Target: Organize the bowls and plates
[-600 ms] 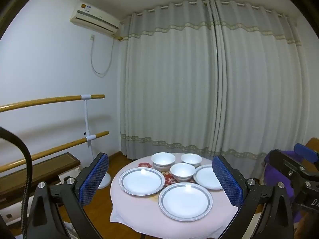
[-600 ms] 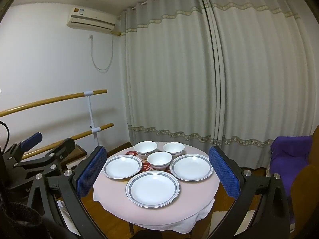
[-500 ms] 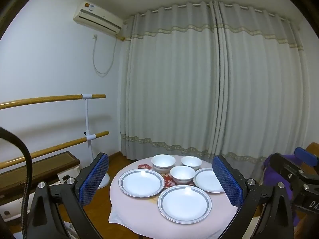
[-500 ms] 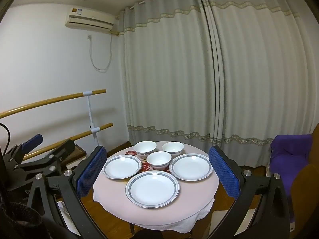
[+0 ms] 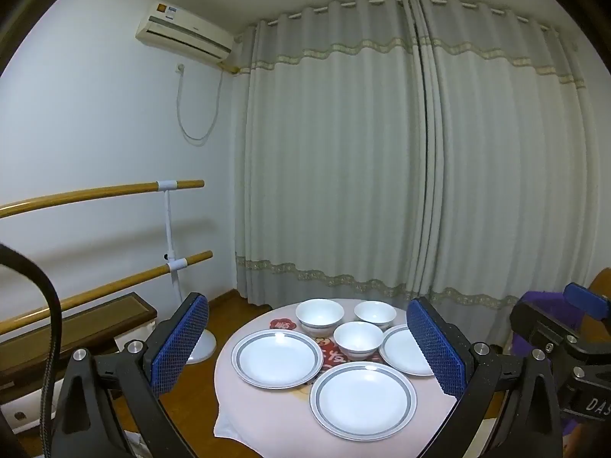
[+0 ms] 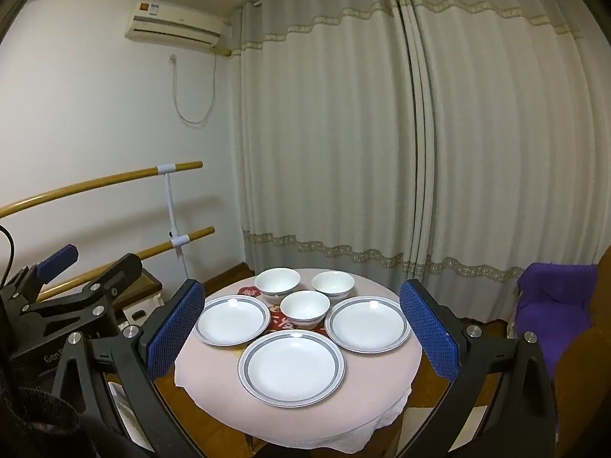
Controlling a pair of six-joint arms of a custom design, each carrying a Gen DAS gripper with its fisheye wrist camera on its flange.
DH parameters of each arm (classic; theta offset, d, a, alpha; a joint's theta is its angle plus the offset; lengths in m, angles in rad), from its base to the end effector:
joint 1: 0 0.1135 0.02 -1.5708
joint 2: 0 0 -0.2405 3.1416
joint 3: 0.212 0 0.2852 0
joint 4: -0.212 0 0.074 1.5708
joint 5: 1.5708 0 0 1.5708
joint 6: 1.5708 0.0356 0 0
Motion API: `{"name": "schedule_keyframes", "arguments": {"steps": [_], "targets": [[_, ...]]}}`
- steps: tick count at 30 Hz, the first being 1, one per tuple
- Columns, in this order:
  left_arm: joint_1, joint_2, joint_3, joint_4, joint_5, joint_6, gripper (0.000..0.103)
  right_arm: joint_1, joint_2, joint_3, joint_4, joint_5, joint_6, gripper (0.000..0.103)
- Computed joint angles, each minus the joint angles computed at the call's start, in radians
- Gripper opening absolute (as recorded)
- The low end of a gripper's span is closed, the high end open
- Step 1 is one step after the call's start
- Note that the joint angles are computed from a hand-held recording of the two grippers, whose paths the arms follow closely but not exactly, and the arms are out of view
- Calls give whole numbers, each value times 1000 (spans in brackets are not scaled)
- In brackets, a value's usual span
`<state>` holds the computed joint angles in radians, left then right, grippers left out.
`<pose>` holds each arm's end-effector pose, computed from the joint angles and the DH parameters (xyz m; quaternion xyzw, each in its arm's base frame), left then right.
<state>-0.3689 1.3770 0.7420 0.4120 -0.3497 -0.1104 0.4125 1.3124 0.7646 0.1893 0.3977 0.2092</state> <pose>0.3202 -0.1107 0.2087 -0.0085 0.7771 -0.0138 0.6292 0.3059 0.1188 0.2146 0.0302 0.8129 0.0163 0.5814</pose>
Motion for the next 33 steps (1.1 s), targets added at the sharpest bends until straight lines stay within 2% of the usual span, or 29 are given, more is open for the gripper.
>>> {"name": "schedule_keyframes", "arguments": {"steps": [20, 33], "targets": [[39, 169, 133, 24, 28, 14, 102, -73, 148, 132, -17, -81, -4, 103], [34, 148, 145, -24, 28, 8, 102, -91, 146, 161, -48, -103, -14, 103]]}}
